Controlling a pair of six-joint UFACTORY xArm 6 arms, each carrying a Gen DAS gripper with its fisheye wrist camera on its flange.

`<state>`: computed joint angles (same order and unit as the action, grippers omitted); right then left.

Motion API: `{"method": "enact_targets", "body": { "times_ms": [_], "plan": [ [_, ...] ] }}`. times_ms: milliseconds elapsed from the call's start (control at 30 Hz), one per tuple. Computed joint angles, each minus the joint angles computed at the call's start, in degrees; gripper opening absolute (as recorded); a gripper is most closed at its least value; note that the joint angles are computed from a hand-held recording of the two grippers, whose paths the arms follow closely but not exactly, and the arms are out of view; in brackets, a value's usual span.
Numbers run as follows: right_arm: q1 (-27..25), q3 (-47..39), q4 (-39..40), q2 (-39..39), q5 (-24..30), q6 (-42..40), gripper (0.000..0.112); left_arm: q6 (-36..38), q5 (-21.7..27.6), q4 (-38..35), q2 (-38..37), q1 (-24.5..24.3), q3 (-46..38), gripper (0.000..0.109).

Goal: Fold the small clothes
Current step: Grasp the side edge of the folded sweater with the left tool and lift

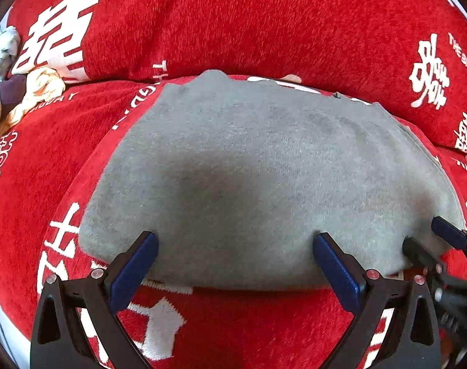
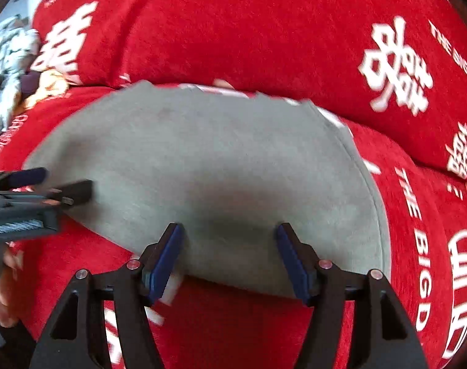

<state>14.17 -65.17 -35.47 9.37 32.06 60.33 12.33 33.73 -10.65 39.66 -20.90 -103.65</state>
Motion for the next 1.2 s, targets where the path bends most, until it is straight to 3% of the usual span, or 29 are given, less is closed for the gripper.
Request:
{"method": "enact_targets", "body": {
  "times_ms": [133, 267, 367, 400, 500, 567, 633, 900, 1067, 1200],
  "plan": [
    [-2.7, 4.7, -0.3, -3.3, -3.3, 3.1, 0.071, 0.8, -1.9, 0.8, -2.1, 0.7, 3.5, 0.102],
    [-2.1, 5.1, -0.6, -5.0, 0.1, 4.3, 0.072, 0.9, -6.0, 0.4, -6.1, 2.1, 9.0, 0.102],
    [-1.9, 6.2, -1.2, -6.8, -0.4, 5.8, 0.072, 1.1, -8.5, -2.5, -7.3, 4.1, 11.0, 0.102],
    [-1.8, 6.1, -0.9, -6.9, -0.1, 5.6, 0.072, 1.8, -7.9, -4.9, -6.9, 4.9, 10.5, 0.102],
    [-1.3, 5.5, -0.6, -6.8, 0.2, 5.5, 0.072, 3.6, 1.7, -14.4, -2.4, 8.5, 3.3, 0.102],
    [-0.9, 4.6, -0.5, -6.3, 0.0, 5.2, 0.072, 10.0, 3.7, -24.5, -1.7, 10.1, 1.9, 0.102],
    [-0.3, 3.4, -0.4, -5.4, 0.3, 4.7, 0.072, 12.7, 8.5, -29.7, 0.1, 11.2, -1.4, 0.102],
    [1.5, -0.2, 0.9, -2.6, 1.1, 1.4, 0.072, 13.8, 17.9, -38.4, 6.4, 12.7, -11.6, 0.102],
    [1.6, -1.4, 2.1, -1.2, 1.1, 0.5, 0.072, 15.9, 20.4, -46.9, 7.8, 14.5, -12.5, 0.102],
    [2.0, -3.4, 3.5, 0.9, 1.1, -0.9, 0.072, 16.8, 20.9, -49.0, 7.7, 14.9, -12.2, 0.102]
  ]
}}
